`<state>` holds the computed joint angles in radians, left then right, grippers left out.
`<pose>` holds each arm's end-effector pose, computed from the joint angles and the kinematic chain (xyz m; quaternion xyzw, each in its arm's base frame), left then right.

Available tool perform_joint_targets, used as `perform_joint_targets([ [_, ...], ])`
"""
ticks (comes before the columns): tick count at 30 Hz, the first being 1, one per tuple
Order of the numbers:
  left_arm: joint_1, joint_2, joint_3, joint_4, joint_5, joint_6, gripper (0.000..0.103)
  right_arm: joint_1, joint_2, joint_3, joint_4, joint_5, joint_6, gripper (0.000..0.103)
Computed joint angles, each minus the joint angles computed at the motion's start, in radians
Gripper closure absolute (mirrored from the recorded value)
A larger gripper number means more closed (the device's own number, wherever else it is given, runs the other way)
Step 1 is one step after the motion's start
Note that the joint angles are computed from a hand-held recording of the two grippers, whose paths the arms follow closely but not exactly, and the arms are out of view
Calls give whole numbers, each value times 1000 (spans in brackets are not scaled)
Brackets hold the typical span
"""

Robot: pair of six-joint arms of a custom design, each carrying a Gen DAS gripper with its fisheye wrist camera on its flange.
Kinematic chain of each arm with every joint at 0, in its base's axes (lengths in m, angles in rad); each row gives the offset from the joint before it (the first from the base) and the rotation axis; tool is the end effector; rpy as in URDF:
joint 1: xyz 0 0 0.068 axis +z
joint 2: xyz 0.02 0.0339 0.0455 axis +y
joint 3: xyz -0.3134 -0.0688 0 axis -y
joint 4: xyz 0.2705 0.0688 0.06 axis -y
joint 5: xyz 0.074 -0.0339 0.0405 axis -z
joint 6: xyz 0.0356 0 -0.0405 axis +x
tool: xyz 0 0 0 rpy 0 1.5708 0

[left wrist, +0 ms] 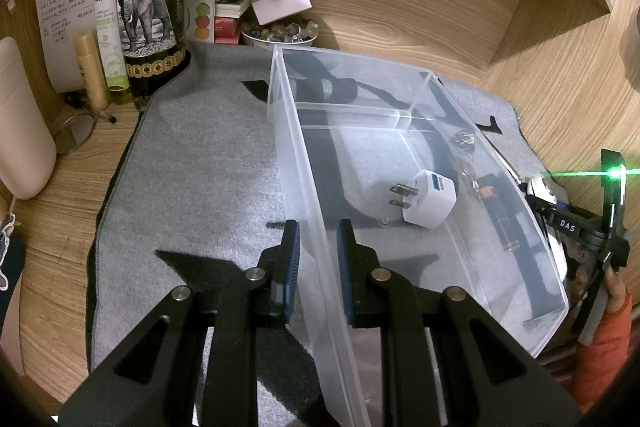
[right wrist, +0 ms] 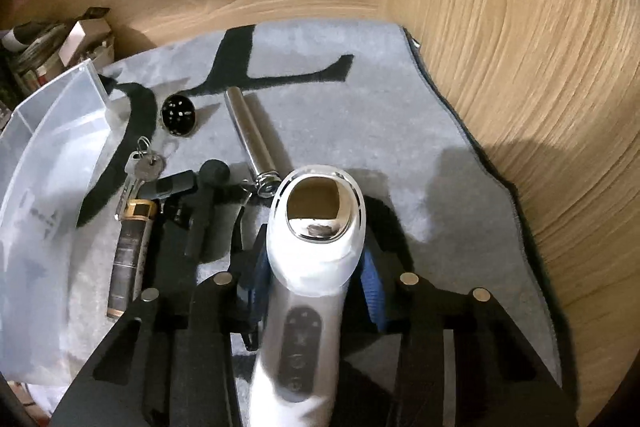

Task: Organize rigid objects
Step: 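Lift the white device with the right gripper and lower it into the box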

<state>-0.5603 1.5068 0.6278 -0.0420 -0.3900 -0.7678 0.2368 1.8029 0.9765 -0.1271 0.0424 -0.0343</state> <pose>0.2473 -0.1392 0.1711 -0.1578 0.9183 -0.0484 0.3598 0.3726 0.0884 0.1708 -0.1223 0.9447 0.0106 0.3042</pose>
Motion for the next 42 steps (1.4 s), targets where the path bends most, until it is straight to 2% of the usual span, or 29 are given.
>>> perform_joint_targets([
  [9, -2, 5, 5, 1, -2, -4, 86, 39, -89, -40, 87, 13, -17, 67],
  [26, 0, 5, 4, 4, -2, 2, 86, 206, -192, 43, 150, -52, -50, 67],
  [34, -1, 4, 2, 5, -2, -1, 86, 295, -170, 99, 162, -113, -70, 67],
  [42, 7, 1, 2, 9, 6, 5, 86, 368, -105, 135, 118, -167, -89, 67],
])
